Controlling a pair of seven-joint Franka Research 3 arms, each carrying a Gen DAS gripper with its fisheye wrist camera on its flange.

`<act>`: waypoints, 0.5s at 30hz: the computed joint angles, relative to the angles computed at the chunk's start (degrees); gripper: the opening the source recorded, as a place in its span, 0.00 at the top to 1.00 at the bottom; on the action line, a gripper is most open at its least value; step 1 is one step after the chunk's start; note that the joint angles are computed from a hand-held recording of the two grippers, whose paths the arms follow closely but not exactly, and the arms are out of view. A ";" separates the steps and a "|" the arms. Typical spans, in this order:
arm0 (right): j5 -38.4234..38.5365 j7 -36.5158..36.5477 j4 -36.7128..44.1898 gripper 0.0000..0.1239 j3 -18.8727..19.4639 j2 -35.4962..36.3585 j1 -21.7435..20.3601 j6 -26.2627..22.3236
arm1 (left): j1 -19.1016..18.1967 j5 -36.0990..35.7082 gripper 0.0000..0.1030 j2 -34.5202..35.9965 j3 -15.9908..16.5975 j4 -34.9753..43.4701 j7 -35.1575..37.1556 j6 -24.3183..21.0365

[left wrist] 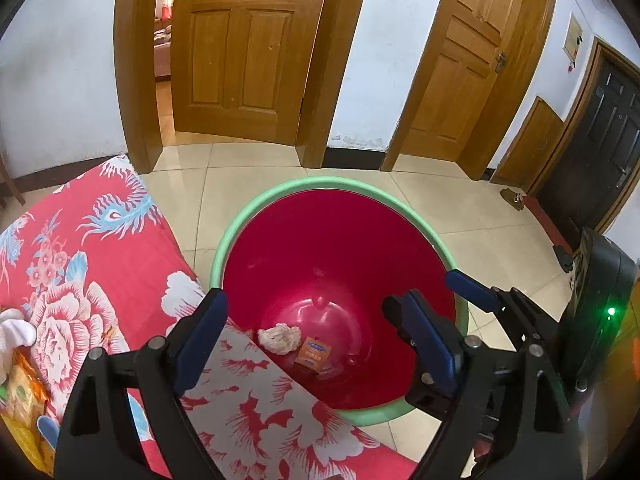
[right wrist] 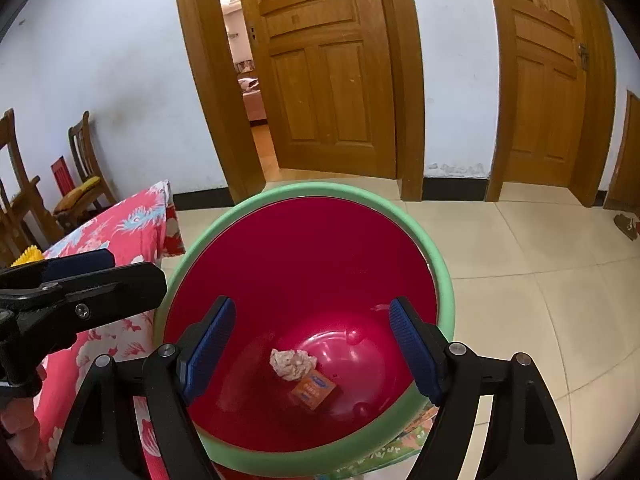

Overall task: Collect trash
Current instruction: 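Open both tools over the red bucket, dropping the paper and orange box, then move both tools back over the table toward the remaining items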

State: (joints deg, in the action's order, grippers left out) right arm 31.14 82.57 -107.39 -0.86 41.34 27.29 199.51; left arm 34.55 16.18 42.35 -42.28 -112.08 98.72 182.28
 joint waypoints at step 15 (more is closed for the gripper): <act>9.35 -3.92 -0.82 0.35 -10.74 -0.65 10.72 -1.08 | 2.79 1.45 0.11 -2.34 -2.42 -2.78 -0.64 1.73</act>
State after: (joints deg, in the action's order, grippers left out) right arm 40.49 78.66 -108.21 -11.60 40.68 38.01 198.43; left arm 37.35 17.63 40.00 -44.70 -114.86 98.08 184.01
